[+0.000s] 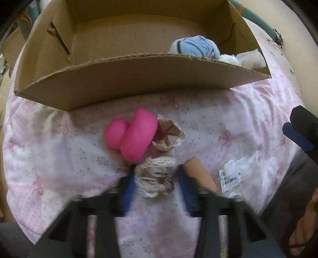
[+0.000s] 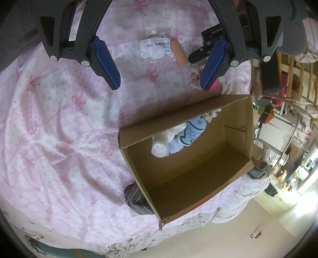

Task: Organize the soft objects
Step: 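Grasp the lace-trimmed scrunchie with the left tool while the right tool grasps the clear plastic bag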

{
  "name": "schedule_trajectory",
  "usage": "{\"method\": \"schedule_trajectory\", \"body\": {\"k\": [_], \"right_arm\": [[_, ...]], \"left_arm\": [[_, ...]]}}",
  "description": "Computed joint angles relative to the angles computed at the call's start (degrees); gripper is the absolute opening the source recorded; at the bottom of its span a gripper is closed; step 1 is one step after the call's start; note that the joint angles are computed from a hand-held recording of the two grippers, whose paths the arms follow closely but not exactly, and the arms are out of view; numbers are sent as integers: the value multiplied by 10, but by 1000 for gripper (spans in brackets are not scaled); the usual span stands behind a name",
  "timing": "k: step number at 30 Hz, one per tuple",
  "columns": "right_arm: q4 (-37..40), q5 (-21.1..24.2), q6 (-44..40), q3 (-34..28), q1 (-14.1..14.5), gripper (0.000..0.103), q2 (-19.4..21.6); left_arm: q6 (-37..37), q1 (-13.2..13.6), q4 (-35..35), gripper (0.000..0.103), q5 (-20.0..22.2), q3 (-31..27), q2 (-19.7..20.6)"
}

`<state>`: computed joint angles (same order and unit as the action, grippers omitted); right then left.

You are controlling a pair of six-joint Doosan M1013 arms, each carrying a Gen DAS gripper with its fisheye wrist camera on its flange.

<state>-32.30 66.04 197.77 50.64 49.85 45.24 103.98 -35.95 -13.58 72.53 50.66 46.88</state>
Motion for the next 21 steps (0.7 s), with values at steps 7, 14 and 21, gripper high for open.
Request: {"method": "schedule_trajectory", "body": {"k": [7,14,21], "right_arm": [[2,6,-14,-7,0,88,4],[13,-11,-9,2,-2,88,0],[117,-15,-89,-20,-16,88,17]], "left_arm": [[-15,17,-48,9,11,8,-20],[4,28,-46,9,-50,55,-74],[-69,34,18,9,-129,88,-93]]}}
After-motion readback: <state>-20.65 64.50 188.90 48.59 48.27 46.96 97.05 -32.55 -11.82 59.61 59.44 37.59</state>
